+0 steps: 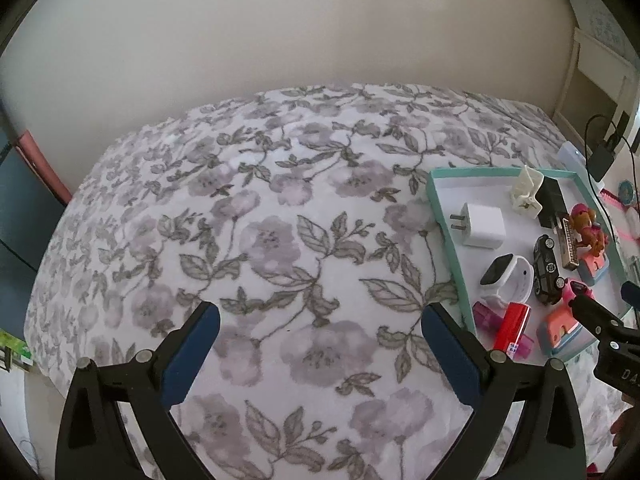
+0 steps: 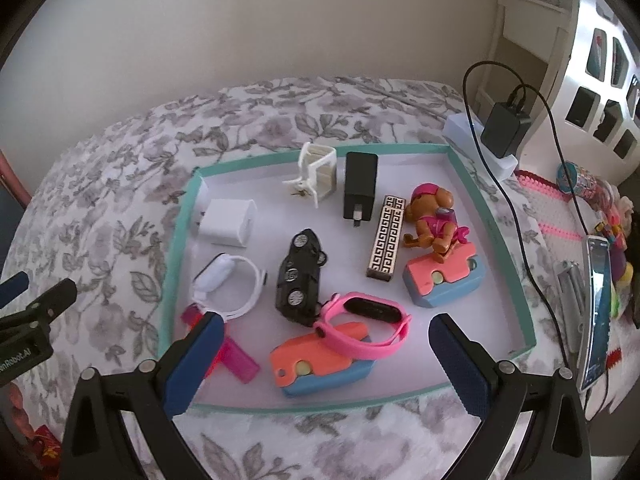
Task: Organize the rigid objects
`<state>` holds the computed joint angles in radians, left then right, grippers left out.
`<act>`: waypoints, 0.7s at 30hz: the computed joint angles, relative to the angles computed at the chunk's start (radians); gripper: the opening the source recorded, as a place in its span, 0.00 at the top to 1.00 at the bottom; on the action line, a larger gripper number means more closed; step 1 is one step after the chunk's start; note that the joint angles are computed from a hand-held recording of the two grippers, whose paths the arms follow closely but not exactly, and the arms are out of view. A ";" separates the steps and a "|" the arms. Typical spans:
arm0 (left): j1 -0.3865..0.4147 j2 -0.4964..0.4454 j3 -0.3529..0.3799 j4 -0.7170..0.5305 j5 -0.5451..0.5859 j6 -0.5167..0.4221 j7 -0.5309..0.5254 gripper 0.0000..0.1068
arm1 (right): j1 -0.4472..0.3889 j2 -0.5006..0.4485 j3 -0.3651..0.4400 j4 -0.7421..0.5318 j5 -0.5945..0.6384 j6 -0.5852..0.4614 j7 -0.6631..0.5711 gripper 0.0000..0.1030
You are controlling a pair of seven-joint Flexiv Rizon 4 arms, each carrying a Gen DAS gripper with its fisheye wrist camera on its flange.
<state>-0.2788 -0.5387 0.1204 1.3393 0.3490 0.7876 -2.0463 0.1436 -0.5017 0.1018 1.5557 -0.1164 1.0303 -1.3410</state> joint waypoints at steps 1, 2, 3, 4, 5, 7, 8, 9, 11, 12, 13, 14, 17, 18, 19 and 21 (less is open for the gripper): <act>-0.006 0.004 0.006 0.001 0.012 -0.001 -0.004 0.06 | 0.000 0.004 0.003 0.003 0.003 0.000 0.000 0.00; -0.013 0.008 0.011 0.002 0.027 -0.001 -0.009 0.06 | 0.000 0.007 0.005 0.004 0.006 -0.001 -0.001 0.00; -0.022 0.015 0.018 0.006 0.046 0.002 -0.015 0.06 | 0.005 0.013 0.003 0.011 0.002 -0.001 0.005 0.00; -0.025 0.020 0.020 0.010 0.057 0.004 -0.020 0.06 | 0.011 0.018 -0.002 0.018 -0.006 0.003 0.012 0.00; -0.028 0.024 0.021 0.011 0.064 0.000 -0.025 0.06 | 0.015 0.023 -0.006 0.026 -0.013 0.006 0.018 0.00; -0.033 0.032 0.022 0.010 0.075 -0.029 -0.037 0.06 | 0.017 0.032 -0.008 0.038 -0.018 0.008 0.027 0.00; -0.032 0.036 0.019 0.014 0.077 -0.031 -0.041 0.06 | 0.014 0.034 -0.003 0.038 -0.013 0.007 0.024 0.00; -0.028 0.043 0.015 0.022 0.075 -0.032 -0.044 0.06 | 0.012 0.038 -0.001 0.041 -0.009 0.004 0.027 0.00; -0.019 0.052 0.006 0.036 0.067 -0.028 -0.047 0.06 | 0.015 0.046 -0.006 0.050 -0.013 0.008 0.039 0.00; -0.013 0.059 0.001 0.047 0.060 -0.017 -0.049 0.06 | 0.018 0.050 -0.011 0.056 -0.019 0.012 0.050 0.00; -0.009 0.064 -0.001 0.054 0.056 -0.010 -0.051 0.06 | 0.019 0.054 -0.013 0.062 -0.021 0.018 0.059 0.00; -0.006 0.068 -0.003 0.060 0.054 -0.004 -0.055 0.06 | 0.018 0.057 -0.013 0.064 -0.022 0.021 0.063 0.00; -0.004 0.078 -0.006 0.073 0.052 0.005 -0.062 0.06 | 0.018 0.065 -0.014 0.073 -0.028 0.028 0.076 0.00; -0.006 0.082 -0.005 0.075 0.055 0.005 -0.067 0.06 | 0.021 0.069 -0.017 0.079 -0.035 0.034 0.082 0.00; -0.009 0.084 -0.004 0.074 0.060 0.002 -0.073 0.06 | 0.021 0.071 -0.017 0.082 -0.038 0.036 0.084 0.00; -0.011 0.088 -0.003 0.074 0.067 -0.003 -0.082 0.06 | 0.022 0.076 -0.017 0.088 -0.046 0.043 0.087 0.00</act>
<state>-0.2898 -0.4509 0.1173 1.4137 0.4165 0.7849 -2.1286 0.1660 -0.4261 0.0848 1.6433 -0.1621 1.0734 -1.2541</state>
